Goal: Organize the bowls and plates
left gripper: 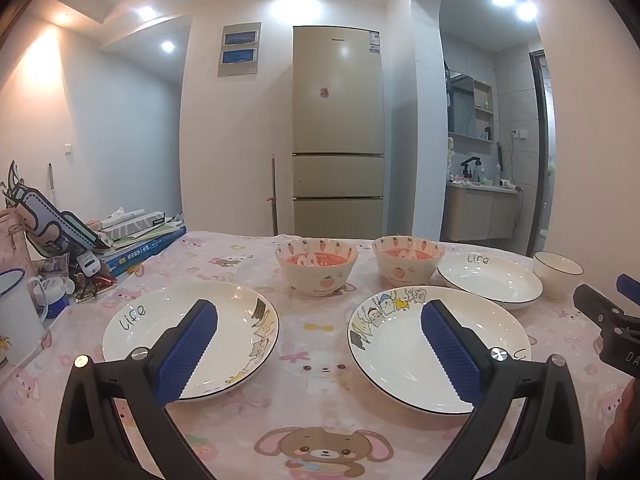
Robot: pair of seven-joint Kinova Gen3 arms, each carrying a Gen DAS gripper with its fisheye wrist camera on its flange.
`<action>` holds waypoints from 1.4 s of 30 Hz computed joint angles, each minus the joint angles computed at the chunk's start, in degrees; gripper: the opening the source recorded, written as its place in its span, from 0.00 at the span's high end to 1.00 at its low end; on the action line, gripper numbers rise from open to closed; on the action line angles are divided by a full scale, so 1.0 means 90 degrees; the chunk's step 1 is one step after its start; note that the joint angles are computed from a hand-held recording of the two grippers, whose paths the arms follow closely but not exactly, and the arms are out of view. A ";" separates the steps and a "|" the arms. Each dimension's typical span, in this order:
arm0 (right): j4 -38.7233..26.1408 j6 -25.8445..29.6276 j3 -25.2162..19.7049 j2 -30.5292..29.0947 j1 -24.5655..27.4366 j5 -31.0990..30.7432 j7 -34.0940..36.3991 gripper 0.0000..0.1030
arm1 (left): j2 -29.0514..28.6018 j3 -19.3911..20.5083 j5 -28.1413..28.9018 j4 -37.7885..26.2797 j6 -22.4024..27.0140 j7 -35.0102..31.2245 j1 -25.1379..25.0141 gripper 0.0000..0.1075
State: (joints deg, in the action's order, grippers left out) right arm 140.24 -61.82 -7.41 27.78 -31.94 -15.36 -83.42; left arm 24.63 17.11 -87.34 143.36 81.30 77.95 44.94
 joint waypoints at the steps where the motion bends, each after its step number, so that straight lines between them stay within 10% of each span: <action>1: 0.0004 -0.0002 0.0023 -0.0004 -0.0030 -0.0017 -0.0002 0.00 | 0.0001 0.0000 0.0005 -0.0005 0.0002 -0.0004 0.0000 0.04; 42: 0.0010 0.0097 -0.0009 -0.0058 0.0052 0.0058 -0.0062 0.00 | -0.0009 -0.0004 -0.0059 -0.0115 -0.0035 -0.0123 0.0016 0.04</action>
